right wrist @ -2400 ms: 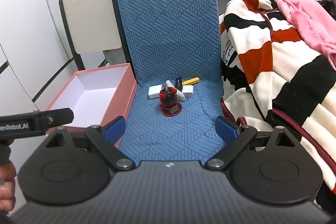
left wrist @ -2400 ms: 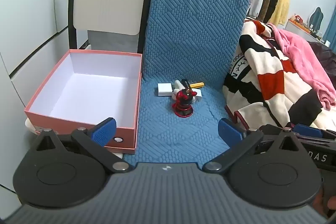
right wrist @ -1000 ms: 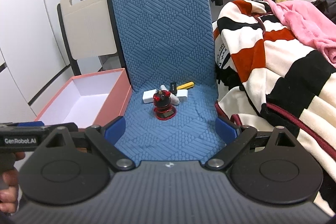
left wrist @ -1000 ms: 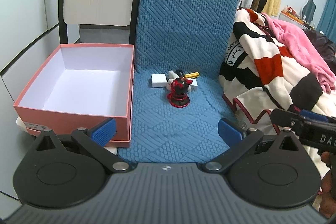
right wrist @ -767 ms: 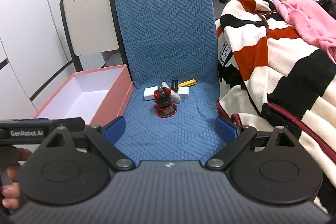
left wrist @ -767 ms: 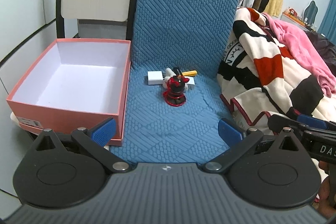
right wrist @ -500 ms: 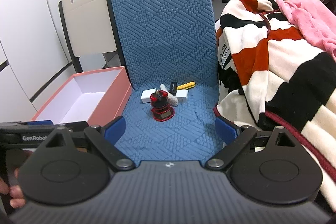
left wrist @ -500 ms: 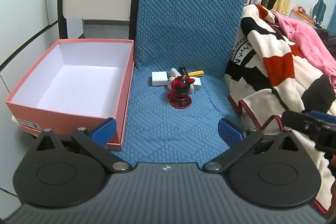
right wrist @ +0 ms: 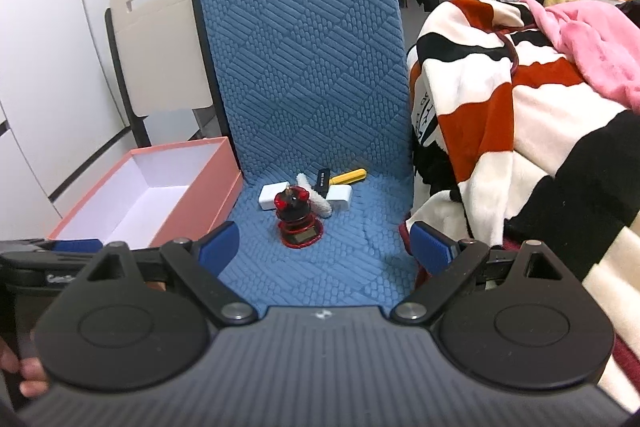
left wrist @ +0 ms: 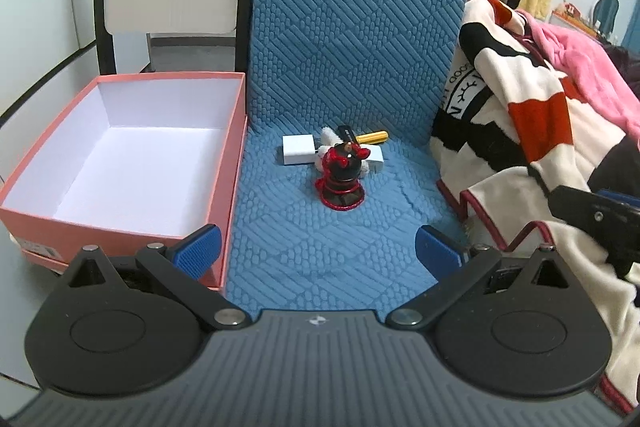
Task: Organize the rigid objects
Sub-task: 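Move both tools toward the red figurine and white charger on the seat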
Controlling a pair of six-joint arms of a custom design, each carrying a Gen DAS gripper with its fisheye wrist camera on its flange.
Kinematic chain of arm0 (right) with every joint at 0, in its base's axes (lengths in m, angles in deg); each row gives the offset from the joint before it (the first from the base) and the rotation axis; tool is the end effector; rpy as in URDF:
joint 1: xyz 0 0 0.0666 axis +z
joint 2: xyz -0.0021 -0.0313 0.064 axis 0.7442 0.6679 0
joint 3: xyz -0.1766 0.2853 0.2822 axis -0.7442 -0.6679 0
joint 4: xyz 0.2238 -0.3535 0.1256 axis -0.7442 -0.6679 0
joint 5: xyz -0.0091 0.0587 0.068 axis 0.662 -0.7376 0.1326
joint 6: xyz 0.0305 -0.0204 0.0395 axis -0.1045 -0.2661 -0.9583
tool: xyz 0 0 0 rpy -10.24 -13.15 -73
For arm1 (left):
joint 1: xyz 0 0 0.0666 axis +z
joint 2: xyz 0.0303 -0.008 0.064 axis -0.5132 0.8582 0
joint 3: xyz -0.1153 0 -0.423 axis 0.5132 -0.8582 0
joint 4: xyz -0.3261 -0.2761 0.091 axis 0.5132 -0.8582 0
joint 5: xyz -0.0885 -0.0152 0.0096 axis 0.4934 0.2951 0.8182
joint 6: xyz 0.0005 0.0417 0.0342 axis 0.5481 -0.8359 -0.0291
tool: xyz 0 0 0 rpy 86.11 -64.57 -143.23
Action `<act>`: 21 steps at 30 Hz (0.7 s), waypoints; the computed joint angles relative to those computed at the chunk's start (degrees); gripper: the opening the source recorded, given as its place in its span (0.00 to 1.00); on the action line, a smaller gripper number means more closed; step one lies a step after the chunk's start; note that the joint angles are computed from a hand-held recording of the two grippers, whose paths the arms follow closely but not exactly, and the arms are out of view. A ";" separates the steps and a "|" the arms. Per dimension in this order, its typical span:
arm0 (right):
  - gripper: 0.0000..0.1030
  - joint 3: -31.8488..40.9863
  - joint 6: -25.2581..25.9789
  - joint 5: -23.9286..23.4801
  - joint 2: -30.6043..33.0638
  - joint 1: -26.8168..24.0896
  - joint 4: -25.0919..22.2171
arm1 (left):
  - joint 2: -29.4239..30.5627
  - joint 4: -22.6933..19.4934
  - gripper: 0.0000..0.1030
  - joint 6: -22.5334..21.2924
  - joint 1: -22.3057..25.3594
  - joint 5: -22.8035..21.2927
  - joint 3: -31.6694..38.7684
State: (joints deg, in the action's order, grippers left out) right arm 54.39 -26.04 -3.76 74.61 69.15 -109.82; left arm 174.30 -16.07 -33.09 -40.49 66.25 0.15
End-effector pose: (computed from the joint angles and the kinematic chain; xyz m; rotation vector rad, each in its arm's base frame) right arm 0.6753 0.2716 0.4413 -0.5653 2.0819 0.5700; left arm 0.5762 -0.0852 0.4373 -0.5248 2.2390 0.1014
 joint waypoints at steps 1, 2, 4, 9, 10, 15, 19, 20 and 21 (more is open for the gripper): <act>0.91 -0.05 -0.05 0.28 0.10 0.20 0.20 | -0.11 0.18 1.00 -0.07 0.23 0.32 -0.24; 0.91 -0.01 -0.22 0.40 0.24 0.40 0.18 | -0.19 0.39 1.00 -0.23 0.53 0.89 -0.48; 0.91 0.53 -0.63 0.48 0.73 0.80 -0.37 | -0.24 0.65 1.00 -0.57 0.98 1.49 -0.80; 0.91 2.65 -0.15 0.68 2.50 1.92 -2.04 | 0.27 2.41 1.00 -0.43 2.60 3.63 -1.39; 0.91 3.27 0.47 0.58 3.00 2.09 -2.48 | 0.54 2.79 1.00 -1.05 2.91 4.06 -1.41; 0.91 6.78 2.31 0.97 5.71 2.78 -4.79 | 2.16 4.59 1.00 -3.39 5.22 7.82 -1.17; 0.91 9.58 1.95 2.08 7.50 3.95 -6.52 | 3.45 4.71 1.00 -3.94 7.02 10.50 -0.22; 0.91 10.12 1.99 2.28 7.87 4.20 -6.78 | 3.79 4.41 1.00 -3.93 7.39 10.97 0.18; 0.91 10.76 1.74 2.77 8.28 4.50 -7.19 | 4.16 3.93 1.00 -4.09 7.67 11.32 0.73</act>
